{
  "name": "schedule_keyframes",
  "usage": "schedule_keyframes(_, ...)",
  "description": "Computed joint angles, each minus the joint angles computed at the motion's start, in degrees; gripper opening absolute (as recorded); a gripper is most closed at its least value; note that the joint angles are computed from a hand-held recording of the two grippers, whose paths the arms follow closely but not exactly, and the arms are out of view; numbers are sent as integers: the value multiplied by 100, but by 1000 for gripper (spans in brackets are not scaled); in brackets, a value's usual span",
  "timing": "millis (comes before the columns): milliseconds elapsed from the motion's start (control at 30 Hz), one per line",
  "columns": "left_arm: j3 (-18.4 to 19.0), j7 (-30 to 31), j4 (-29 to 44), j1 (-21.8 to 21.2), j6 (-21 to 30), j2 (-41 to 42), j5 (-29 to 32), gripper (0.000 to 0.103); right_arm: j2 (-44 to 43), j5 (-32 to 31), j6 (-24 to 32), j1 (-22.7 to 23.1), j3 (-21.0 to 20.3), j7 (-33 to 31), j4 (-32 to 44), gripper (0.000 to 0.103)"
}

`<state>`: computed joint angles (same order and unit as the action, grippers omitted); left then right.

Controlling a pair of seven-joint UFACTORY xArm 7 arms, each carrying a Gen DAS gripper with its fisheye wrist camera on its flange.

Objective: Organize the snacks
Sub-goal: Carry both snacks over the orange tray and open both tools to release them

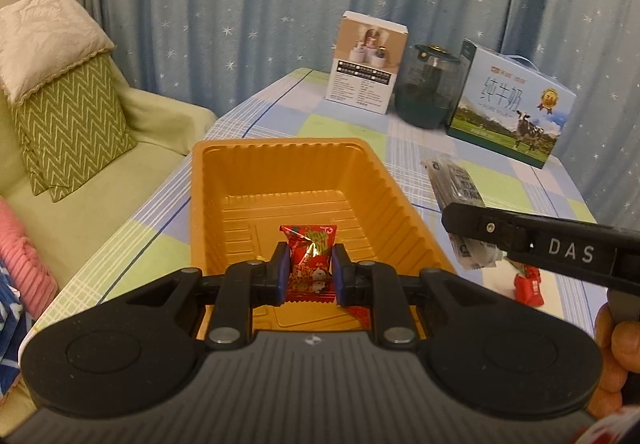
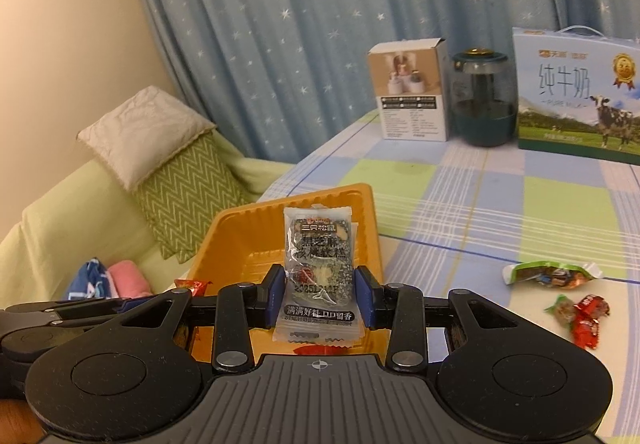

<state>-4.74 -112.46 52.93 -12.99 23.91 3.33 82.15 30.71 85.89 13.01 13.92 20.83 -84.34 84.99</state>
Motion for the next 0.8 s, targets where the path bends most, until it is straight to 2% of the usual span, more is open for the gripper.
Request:
schedule_keyframes(267,91,81,59,68,-197,137,-51,20,190,-285,-131,28,70,203,153,38)
schedule_keyframes(300,92,173,75,64,-156,161,-132,21,210,-322,-141,15,95,223,167,38)
schedule_keyframes(333,84,255,78,40,-20,168,-244,30,229,-380,-147,8,112,269,181,38)
schedule_keyframes(367,87,278,72,25,62,164,-285,34,248,-434,-163,2,134,312,193,38)
schedule_keyframes(800,61,-281,-162,109,379,-104,-165,39,404,-829,-276,-278,527,591,229,38)
